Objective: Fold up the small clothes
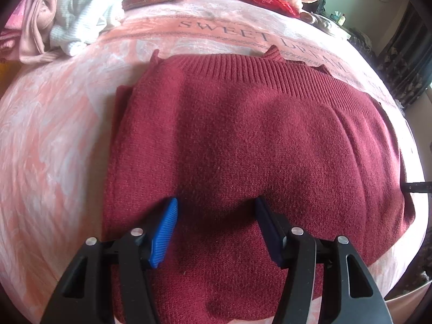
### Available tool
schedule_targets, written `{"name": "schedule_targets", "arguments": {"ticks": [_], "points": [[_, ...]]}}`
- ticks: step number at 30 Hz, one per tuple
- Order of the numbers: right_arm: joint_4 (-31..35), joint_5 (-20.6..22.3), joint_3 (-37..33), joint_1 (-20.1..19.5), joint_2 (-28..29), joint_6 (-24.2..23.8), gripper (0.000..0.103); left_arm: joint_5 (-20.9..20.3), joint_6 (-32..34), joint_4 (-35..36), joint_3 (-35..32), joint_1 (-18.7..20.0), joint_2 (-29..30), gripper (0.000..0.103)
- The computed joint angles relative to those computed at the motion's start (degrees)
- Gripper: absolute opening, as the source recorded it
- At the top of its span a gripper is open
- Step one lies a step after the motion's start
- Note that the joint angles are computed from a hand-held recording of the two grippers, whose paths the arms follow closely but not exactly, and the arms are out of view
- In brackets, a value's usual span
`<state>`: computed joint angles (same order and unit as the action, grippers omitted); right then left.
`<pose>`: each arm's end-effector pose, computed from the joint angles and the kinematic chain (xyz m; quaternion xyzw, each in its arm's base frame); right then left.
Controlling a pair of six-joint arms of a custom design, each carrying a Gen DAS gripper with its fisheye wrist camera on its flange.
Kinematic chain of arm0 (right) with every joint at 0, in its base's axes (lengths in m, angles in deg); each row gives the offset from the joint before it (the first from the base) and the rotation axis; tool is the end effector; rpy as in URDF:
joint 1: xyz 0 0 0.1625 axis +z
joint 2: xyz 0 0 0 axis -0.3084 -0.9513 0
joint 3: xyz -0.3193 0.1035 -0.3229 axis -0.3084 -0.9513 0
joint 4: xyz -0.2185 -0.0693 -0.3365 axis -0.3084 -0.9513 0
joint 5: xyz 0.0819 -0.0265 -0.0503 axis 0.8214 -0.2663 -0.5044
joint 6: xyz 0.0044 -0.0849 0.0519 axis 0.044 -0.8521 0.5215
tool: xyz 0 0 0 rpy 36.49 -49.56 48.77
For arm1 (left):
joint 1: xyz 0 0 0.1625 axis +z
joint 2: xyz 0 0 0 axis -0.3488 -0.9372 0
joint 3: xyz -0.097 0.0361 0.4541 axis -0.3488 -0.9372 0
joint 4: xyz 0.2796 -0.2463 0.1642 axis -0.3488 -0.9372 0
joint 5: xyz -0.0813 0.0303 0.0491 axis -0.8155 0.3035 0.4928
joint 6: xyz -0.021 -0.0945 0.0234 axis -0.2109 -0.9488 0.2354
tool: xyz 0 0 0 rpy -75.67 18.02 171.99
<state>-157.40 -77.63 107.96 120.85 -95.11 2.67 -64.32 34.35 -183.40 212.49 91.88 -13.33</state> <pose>0.1985 -0.4571 0.0570 0.0170 -0.9756 0.0033 0.2188 0.0662 -0.4287 0.3100 0.0543 0.9282 -0.1858 0.3179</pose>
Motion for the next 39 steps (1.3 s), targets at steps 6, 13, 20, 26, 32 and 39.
{"name": "schedule_targets", "arguments": {"ticks": [6, 13, 20, 26, 32, 39], "points": [[2.3, -0.3, -1.0, 0.8, -0.4, 3.2, 0.019, -1.4, -0.2, 0.2, -0.3, 0.1, -0.6, 0.064], [2.4, 4.6, -2.1, 3.4, -3.5, 7.2, 0.015, -4.5, -2.2, 3.4, -2.4, -1.0, -4.5, 0.066], [4.6, 4.0, -7.5, 10.3, -0.8, 10.1, 0.014, -6.3, -4.6, 6.1, -5.0, 0.7, -7.3, 0.067], [8.7, 0.5, -14.0, 15.5, 5.4, 9.1, 0.014, -5.7, -5.1, 8.5, -5.5, 1.1, -8.4, 0.067], [10.1, 0.8, -19.1, 18.7, 12.0, 6.1, 0.014, -6.5, -4.7, 8.1, -5.5, 1.4, -8.9, 0.067], [11.8, 3.5, -21.1, 18.9, 17.6, 3.8, 0.014, -7.3, -5.2, 7.9, -5.3, 1.2, -8.9, 0.067]]}}
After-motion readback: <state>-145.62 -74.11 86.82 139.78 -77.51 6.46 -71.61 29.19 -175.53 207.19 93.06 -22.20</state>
